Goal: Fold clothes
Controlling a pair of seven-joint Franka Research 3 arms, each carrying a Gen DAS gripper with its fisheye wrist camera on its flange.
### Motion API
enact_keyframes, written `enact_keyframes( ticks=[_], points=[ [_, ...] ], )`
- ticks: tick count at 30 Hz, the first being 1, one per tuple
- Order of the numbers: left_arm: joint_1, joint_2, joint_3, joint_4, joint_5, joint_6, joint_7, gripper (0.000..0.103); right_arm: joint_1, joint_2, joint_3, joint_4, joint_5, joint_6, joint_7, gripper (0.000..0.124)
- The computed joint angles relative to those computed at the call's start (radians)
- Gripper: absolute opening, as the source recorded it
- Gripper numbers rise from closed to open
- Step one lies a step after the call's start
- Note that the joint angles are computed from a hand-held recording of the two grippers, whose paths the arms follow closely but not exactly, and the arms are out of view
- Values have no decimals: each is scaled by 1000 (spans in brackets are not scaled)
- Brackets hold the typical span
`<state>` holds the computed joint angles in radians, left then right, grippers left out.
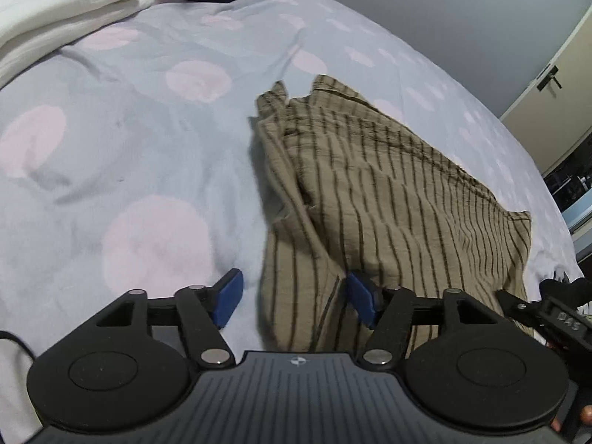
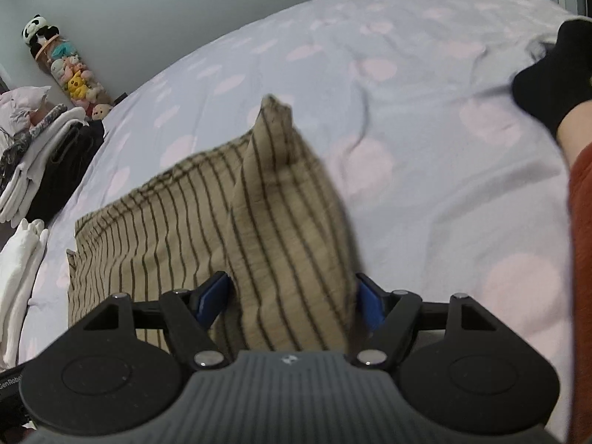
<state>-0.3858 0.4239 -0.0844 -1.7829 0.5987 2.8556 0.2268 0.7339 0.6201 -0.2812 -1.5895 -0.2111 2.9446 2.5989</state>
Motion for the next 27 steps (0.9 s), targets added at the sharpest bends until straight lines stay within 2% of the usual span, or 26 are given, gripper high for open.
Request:
enact_keyframes(
  ticks=[6, 9, 12, 14, 16, 17, 19, 24, 27],
  points=[
    [-38, 84, 28, 109, 40, 3, 0, 74, 69, 71, -68, 87, -90, -40, 3, 75],
    [-71, 130, 47, 178, 66, -29, 7, 65, 81, 89, -78, 112, -133, -59, 7, 68],
    [-103, 156, 70, 217, 110, -47, -1, 53, 73, 102, -66, 133, -155, -62, -1, 56],
    [-107, 164, 74, 224, 126, -35, -8, 35, 73, 109, -64, 142, -170, -62, -8, 49],
    [-105, 157, 77, 210, 133, -13, -21, 22, 84, 109, -78, 142, -186, -60, 5, 31],
    [-102, 153, 75, 206, 133, -11, -18, 16, 92, 108, -87, 141, -193, -60, 18, 26],
    [-97, 141, 75, 192, 134, 1, -20, 11, 87, 96, -83, 128, -199, -44, 25, 19],
    [-110, 84, 105, 138, 185, 37, -77, 9, 95, 62, -92, 98, -214, -16, 37, 17],
    [-97, 32, 107, 89, 219, 66, -108, 9, 71, 30, -63, 85, -196, 7, 10, 16]
  ],
)
